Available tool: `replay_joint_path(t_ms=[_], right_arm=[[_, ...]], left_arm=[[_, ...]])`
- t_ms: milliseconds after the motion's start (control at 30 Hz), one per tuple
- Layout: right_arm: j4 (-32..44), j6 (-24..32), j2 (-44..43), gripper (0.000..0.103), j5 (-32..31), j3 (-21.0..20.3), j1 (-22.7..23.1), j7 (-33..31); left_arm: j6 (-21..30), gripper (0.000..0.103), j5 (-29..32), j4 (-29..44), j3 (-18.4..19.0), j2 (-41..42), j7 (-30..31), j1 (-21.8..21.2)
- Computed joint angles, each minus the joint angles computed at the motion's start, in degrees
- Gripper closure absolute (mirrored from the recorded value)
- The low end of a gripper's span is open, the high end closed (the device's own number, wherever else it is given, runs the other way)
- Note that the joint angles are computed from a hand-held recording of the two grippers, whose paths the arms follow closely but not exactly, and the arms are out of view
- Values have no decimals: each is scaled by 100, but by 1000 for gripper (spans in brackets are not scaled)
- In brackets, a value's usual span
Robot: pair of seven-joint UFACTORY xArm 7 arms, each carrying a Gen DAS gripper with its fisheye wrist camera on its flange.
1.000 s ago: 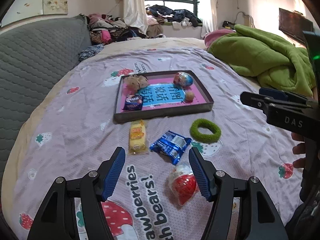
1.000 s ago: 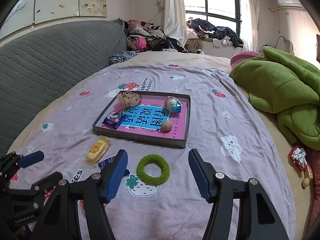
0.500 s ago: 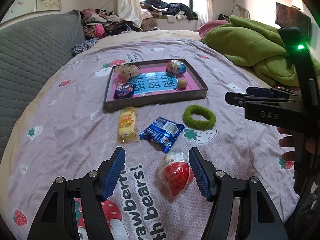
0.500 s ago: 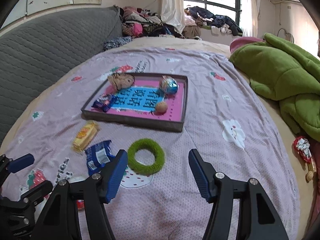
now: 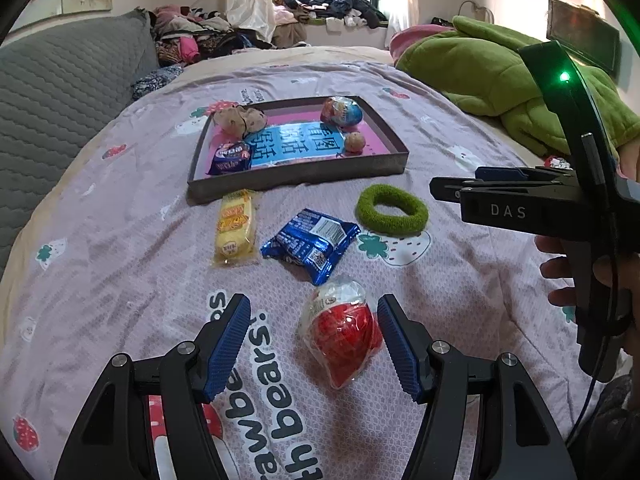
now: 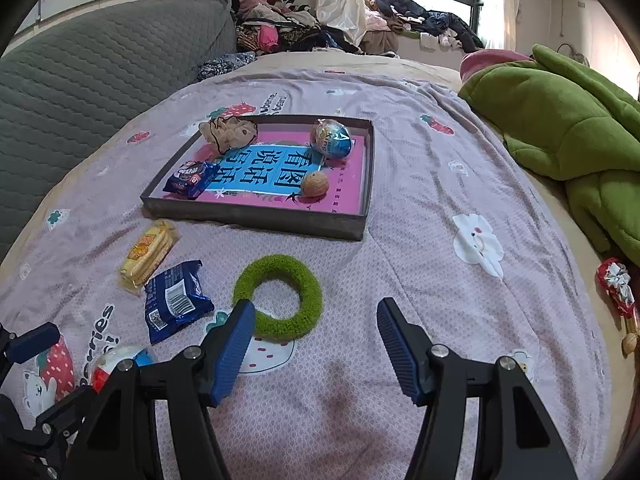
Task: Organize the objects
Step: 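Move left tool to red wrapped toy egg while right tool moves to green scrunchie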
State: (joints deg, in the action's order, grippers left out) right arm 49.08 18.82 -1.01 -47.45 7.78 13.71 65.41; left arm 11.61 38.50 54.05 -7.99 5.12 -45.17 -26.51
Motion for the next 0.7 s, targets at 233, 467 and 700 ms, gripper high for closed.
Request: replay_joint_path(t_ms=[233, 467, 700], right_arm=[[49, 24, 85, 40, 49, -20, 39, -77], [84, 23, 189, 40, 47, -64, 91, -88], [197, -3, 384, 40, 21, -176, 135, -70]], left_arm=[[25, 36, -307, -1, -31, 84, 298, -13], [17, 36, -744, -20, -69, 127, 659, -23], [10, 36, -872, 21, -32, 206, 789, -107]])
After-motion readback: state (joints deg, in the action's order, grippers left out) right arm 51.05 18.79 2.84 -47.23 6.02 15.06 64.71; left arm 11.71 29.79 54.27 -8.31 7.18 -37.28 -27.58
